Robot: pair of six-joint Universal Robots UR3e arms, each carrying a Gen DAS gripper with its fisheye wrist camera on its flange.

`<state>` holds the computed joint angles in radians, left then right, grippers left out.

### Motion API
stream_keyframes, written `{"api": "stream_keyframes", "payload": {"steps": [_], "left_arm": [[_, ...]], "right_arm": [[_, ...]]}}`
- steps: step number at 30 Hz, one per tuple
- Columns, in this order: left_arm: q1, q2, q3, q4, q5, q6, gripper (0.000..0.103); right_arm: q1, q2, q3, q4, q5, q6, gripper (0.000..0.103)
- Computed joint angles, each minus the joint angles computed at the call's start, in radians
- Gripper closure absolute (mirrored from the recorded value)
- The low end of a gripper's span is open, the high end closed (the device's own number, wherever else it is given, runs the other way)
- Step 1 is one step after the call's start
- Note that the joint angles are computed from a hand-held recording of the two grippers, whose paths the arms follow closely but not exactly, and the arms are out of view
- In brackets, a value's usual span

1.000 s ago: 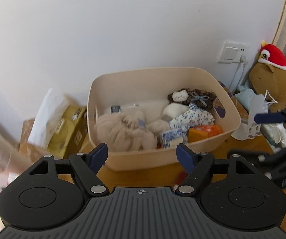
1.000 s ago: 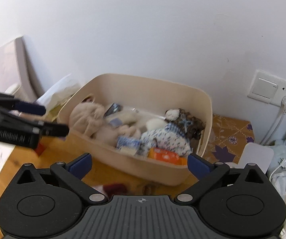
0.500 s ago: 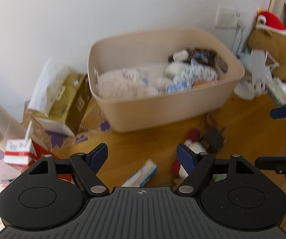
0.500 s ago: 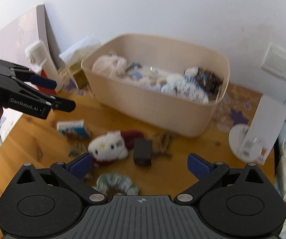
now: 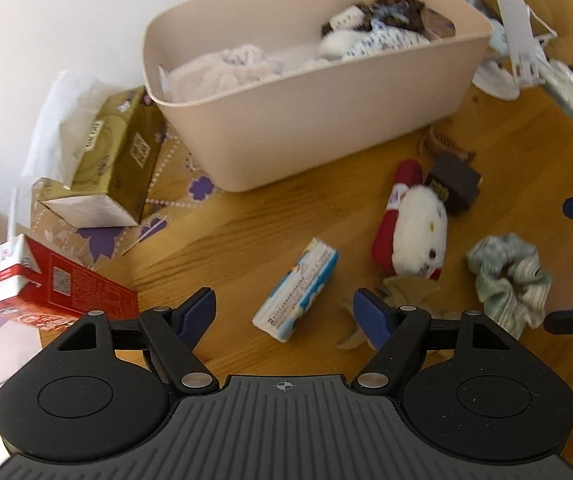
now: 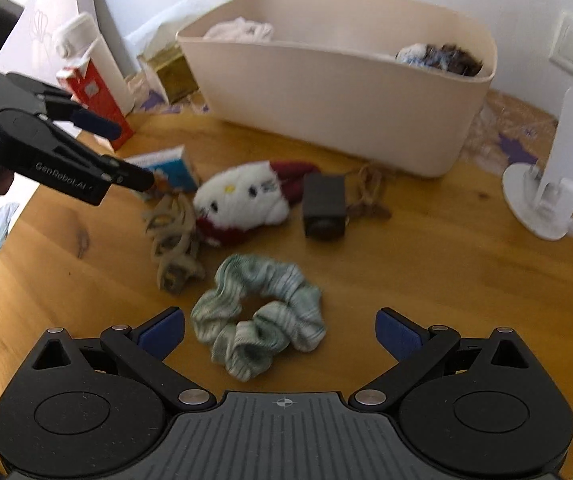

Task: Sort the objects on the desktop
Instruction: 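Return to the table and grasp the small white-blue box with the left gripper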

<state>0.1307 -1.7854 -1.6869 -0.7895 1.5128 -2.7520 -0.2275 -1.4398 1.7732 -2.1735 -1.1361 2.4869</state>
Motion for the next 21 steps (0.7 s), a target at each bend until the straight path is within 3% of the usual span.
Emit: {"api": "stream_keyframes", "payload": {"steps": [18,21], "left_arm": [[0.032,-0.117,0.035,0.022,-0.042,0.0,0.026],[0.037,-0.123,0.038,0.015,-0.061,0.012,0.031]], "right_arm": [[0.115,0.087,-0.018,-0.107,-0.091,0.179,0.0],[0.116,0.085,0.006,-0.163,-0.096,0.194,0.011]]}}
